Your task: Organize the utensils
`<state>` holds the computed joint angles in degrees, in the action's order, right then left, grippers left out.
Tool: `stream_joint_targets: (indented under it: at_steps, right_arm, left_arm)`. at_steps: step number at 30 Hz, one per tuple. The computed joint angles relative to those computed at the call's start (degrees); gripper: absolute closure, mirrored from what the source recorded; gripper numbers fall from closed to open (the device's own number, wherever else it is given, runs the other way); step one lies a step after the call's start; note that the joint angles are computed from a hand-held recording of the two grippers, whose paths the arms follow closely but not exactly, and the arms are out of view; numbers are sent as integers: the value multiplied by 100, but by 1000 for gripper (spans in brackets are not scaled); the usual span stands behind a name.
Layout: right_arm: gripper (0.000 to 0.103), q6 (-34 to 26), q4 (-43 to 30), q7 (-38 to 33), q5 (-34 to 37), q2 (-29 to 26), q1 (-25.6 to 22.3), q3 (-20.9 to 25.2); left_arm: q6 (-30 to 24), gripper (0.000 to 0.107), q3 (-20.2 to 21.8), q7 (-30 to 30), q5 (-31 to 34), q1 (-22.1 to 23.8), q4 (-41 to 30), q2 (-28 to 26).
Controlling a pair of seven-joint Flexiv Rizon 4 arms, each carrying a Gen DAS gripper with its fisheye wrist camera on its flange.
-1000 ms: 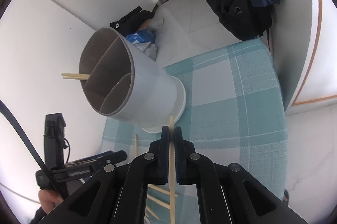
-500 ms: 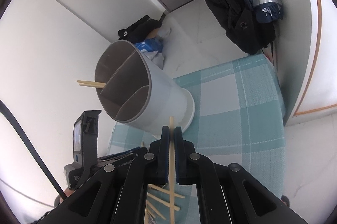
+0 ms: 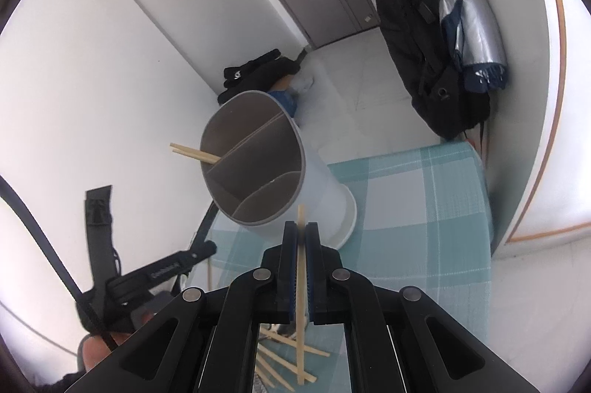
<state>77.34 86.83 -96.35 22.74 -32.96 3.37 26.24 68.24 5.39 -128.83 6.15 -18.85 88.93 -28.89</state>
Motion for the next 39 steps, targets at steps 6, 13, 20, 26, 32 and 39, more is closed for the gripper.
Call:
stream_joint_targets:
  at_steps: [6, 13, 20, 26, 32, 39]
  right_arm:
    - [100, 637, 440, 102, -389, 199, 345, -242]
    - [100, 1340, 945, 563, -1041, 386, 645, -494]
    - [100, 1833, 1401, 1047, -1695, 576, 1108, -1054]
    - [100, 2023, 1587, 1382, -2085, 636, 976, -975]
    - [100, 2051, 1623, 1764, -2450, 625, 717, -796]
    - [100, 2076, 1650, 2356, -2803, 668, 612, -866]
  left_arm:
    - [1014, 105, 59, -41, 200, -89, 241, 199]
    - [1613, 105, 258, 106, 85, -225, 373, 236]
    - [2020, 105, 433, 303, -151, -358, 499, 330]
    - [2192, 105, 236, 771, -493, -217, 473, 349]
    - [2460, 105, 316, 1014, -759, -291, 277, 253]
    - [2793, 105, 216, 1398, -1201, -228, -39, 26]
